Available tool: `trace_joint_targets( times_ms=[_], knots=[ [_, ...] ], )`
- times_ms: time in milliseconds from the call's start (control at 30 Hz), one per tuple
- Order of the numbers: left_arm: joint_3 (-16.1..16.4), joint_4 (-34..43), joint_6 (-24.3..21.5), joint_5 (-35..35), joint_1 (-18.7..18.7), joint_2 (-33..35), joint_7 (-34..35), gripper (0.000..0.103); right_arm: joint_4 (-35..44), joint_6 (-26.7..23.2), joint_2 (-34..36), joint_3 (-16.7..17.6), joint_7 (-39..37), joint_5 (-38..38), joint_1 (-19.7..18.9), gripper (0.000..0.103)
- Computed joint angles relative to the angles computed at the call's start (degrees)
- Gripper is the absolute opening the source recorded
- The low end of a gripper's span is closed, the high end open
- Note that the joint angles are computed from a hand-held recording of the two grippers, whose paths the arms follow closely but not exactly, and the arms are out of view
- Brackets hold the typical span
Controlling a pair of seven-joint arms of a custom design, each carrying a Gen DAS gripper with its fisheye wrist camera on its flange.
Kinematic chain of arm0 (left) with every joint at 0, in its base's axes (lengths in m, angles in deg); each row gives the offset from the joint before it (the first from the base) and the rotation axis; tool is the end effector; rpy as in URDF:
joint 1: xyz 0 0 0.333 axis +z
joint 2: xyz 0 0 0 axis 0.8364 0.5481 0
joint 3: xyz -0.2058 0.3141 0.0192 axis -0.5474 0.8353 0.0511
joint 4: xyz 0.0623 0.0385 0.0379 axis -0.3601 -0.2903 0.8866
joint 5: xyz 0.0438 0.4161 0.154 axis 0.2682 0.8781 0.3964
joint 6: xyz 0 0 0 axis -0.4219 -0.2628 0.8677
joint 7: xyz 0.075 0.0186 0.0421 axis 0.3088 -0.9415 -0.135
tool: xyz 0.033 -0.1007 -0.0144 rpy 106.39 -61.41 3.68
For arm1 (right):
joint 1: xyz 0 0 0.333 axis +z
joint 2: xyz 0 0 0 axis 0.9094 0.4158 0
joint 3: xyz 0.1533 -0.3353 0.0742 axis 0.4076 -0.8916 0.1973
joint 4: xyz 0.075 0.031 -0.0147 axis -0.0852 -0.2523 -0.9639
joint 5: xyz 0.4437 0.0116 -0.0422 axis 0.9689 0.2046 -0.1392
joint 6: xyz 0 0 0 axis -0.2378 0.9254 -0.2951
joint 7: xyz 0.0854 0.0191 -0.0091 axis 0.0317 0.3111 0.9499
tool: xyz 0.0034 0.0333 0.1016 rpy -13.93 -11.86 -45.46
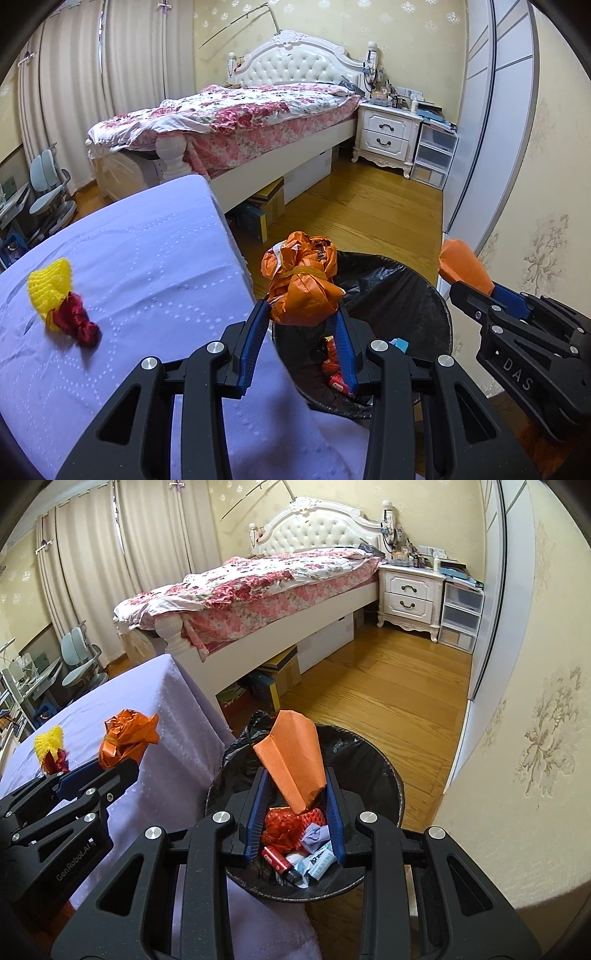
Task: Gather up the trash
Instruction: 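Open the right gripper over the bin while left releases the orange bag into it, then move both grippers back over the yellow net and red ribbon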
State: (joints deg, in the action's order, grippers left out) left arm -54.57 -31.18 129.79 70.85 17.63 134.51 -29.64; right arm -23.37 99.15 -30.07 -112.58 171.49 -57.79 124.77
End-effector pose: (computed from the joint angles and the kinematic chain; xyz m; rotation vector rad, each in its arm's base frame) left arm 0.6616 -0.4971 0.2348 -1.5783 1.9271 -0.8384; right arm 0.6700 0.3668 0.2317 -1.6156 1.7720 -0.6216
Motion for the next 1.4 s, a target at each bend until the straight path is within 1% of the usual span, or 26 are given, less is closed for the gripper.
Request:
trace_joint_targets(
  times_ms=[33, 167, 267, 333, 400, 433, 467, 500, 567, 633, 733, 767, 833, 967, 1067, 1133, 1167, 1267, 1400],
  knots=[
    [-0.6, 0.9, -0.6, -0.7, 0.3, 0.6, 1.2, 0.037, 0.3, -0.1, 0.1, 0.4, 0.0, -0.1, -0.5, 0.029],
    [-1.1, 3.0, -1.7, -2.3, 0.6, 2.0, 3.9, 0.037, 1.6, -0.9, 0.8, 1.3, 0.4, -0.5, -2.2, 0.029],
    [-1.3, 4.4, -2.5, -3.7, 0.7, 3.0, 6.2, 0.037, 2.5, -1.7, 1.4, 1.4, 1.3, -1.2, -2.7, 0.029],
    [-1.5, 5.0, -2.8, -4.8, 0.9, 3.5, 7.6, 0.039, 3.1, -2.0, 1.8, 1.7, 2.0, -1.9, -3.3, 0.030],
    [-2.2, 5.1, -3.1, -6.6, 1.3, 3.7, 9.3, 0.050, 3.5, -2.3, 1.7, 3.2, 2.2, -2.9, -4.9, 0.032],
    [-1.9, 4.7, -2.9, -7.1, 1.2, 3.5, 9.0, 0.060, 3.6, -2.5, 1.7, 3.6, 2.5, -3.2, -5.3, 0.036],
    [-1.3, 4.5, -2.5, -7.2, 0.8, 3.4, 8.2, 0.065, 3.7, -2.6, 1.9, 3.3, 3.0, -3.4, -5.3, 0.043],
    [-0.6, 4.2, -2.2, -7.2, 0.5, 3.3, 7.5, 0.067, 3.7, -2.9, 2.4, 2.2, 4.0, -3.3, -4.5, 0.048],
    [0.2, 3.6, -2.1, -7.2, -0.1, 2.9, 6.2, 0.072, 3.8, -3.3, 2.6, 2.0, 5.1, -3.9, -4.4, 0.048],
    [0.7, 2.9, -2.4, -7.1, -0.4, 2.5, 5.2, 0.074, 3.3, -3.4, 2.5, 1.3, 6.4, -4.3, -3.9, 0.049],
    [1.1, 1.9, -2.8, -6.4, -0.7, 1.8, 3.9, 0.076, 2.9, -3.3, 2.4, 0.7, 7.7, -5.0, -3.5, 0.053],
    [1.3, 1.4, -3.0, -5.9, -0.9, 1.5, 3.3, 0.076, 2.6, -3.1, 2.3, 0.6, 8.0, -5.2, -3.4, 0.056],
    [1.7, 0.3, -3.3, -4.6, -1.2, 0.7, 1.8, 0.076, 2.4, -2.9, 2.1, 0.8, 8.1, -5.5, -3.5, 0.058],
    [1.6, -1.9, -4.2, -2.1, -0.9, -1.0, -1.2, 0.076, 2.3, -2.6, 1.8, 1.1, 7.8, -5.9, -3.4, 0.068],
    [1.5, -4.0, -5.4, 0.6, -0.9, -2.6, -4.3, 0.076, 2.5, -2.4, 1.4, 2.0, 7.2, -6.2, -3.6, 0.068],
    [1.6, -5.9, -6.3, 3.2, -0.9, -4.1, -7.4, 0.076, 3.0, -2.3, 1.0, 3.4, 6.4, -6.6, -4.3, 0.068],
    [1.4, -6.6, -6.7, 4.3, -0.6, -4.6, -8.4, 0.076, 3.0, -2.2, 0.9, 3.8, 6.1, -6.7, -4.5, 0.068],
    [0.8, -9.6, -8.1, 7.5, 0.1, -6.6, -11.9, 0.076, 4.0, -2.0, 0.3, 6.7, 4.3, -7.4, -6.1, 0.068],
    [-0.5, -13.5, -10.3, 10.5, 1.9, -9.3, -15.8, 0.076, 5.7, -2.9, 0.4, 8.0, 2.6, -8.3, -6.0, 0.068]
  ],
)
